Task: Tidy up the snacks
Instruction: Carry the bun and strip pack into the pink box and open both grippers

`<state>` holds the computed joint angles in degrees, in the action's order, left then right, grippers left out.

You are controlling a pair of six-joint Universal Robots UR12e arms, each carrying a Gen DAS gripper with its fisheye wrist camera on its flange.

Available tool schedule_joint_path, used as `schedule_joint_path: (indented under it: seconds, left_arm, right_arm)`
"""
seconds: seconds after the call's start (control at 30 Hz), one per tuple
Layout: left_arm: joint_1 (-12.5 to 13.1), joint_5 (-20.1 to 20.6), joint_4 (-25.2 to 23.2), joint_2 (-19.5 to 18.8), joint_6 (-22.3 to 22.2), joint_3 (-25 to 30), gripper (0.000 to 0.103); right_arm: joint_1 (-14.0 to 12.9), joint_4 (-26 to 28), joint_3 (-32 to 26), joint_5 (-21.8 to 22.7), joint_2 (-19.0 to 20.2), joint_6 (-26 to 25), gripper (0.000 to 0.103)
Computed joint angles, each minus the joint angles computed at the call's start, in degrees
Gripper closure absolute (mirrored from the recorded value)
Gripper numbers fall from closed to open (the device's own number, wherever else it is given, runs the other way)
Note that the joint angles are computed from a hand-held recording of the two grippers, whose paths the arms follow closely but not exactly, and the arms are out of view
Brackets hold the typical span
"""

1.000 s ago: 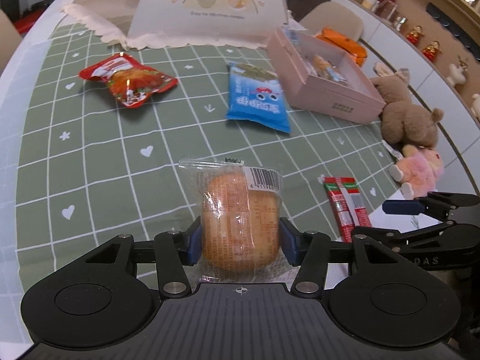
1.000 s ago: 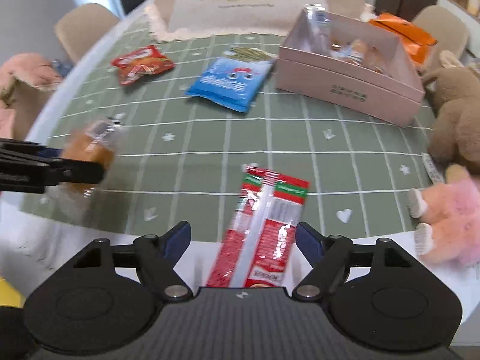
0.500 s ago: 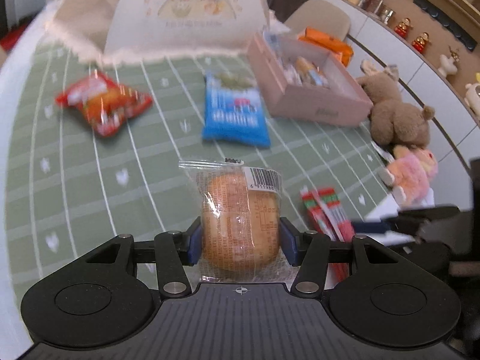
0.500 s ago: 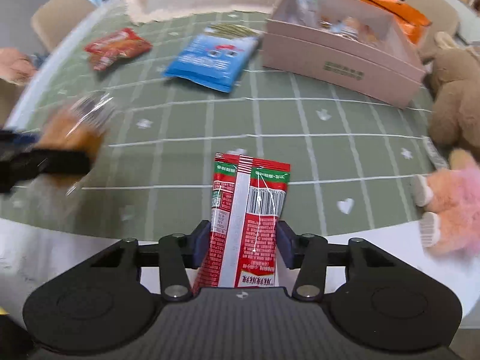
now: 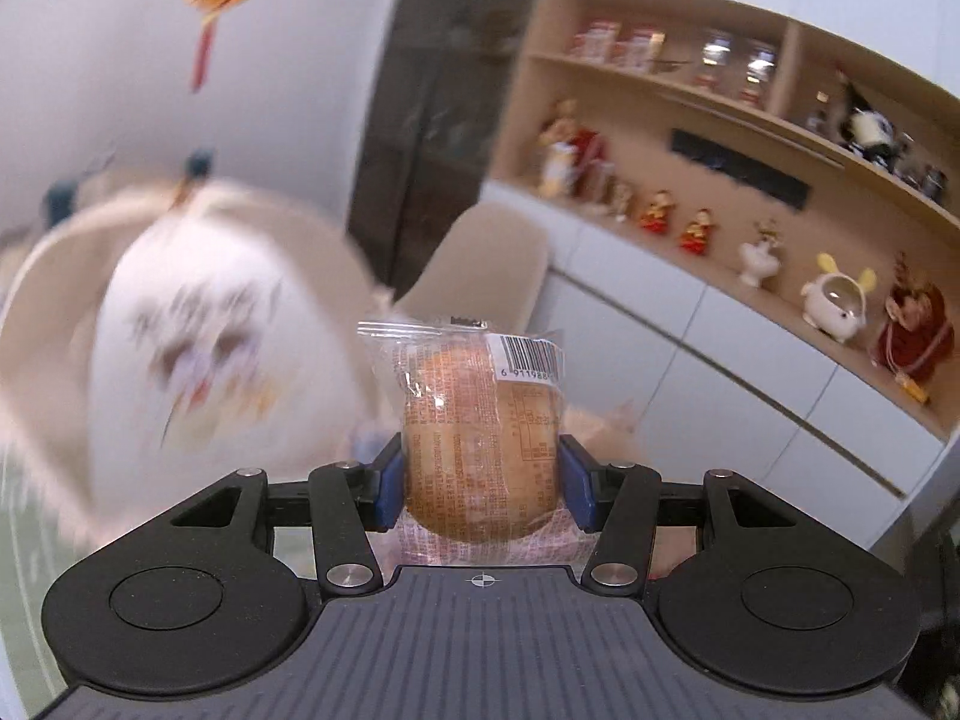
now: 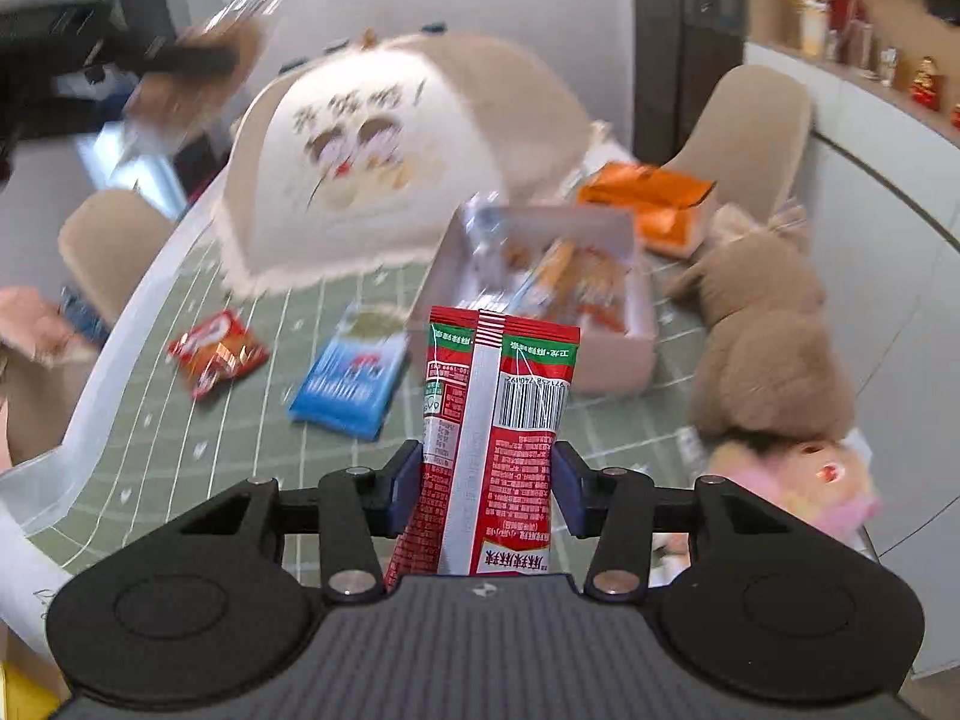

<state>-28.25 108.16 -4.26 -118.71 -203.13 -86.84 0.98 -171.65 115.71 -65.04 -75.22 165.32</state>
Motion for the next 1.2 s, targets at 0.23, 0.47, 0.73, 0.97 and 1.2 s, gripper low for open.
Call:
schedule_joint_path:
  seconds: [0.23, 0.47, 0.73, 0.97, 1.2]
  left_arm:
    - [3.3, -8.75, -1.2, -9.65, 5.08, 14.2, 0.046]
    - [6.43, -15.76, -3.7, -14.8, -12.03, 13.77, 0.049]
    - [6.13, -10.65, -0.94, -8.53, -14.53, 1.81, 0.049]
    - [3.64, -5.8, -4.01, -2.42, -24.28, -9.75, 0.049]
    - [0.82, -4.53, -2.33, -0.1, -35.96, -16.28, 0.049]
  right_arm:
    - [-1.1, -2.33, 0.39, -0.91, 0.88, 1.35, 0.057]
    - [-2.63, -0.62, -0.88, -2.03, 1.92, 2.19, 0.057]
    - [-1.6, 0.81, -14.3, 5.68, 8.29, 5.71, 0.055]
    - [2.56, 7.7, -27.39, -0.88, 16.69, 1.22, 0.034]
    - [5.23, 9.9, -35.49, -11.53, 24.31, 1.67, 0.034]
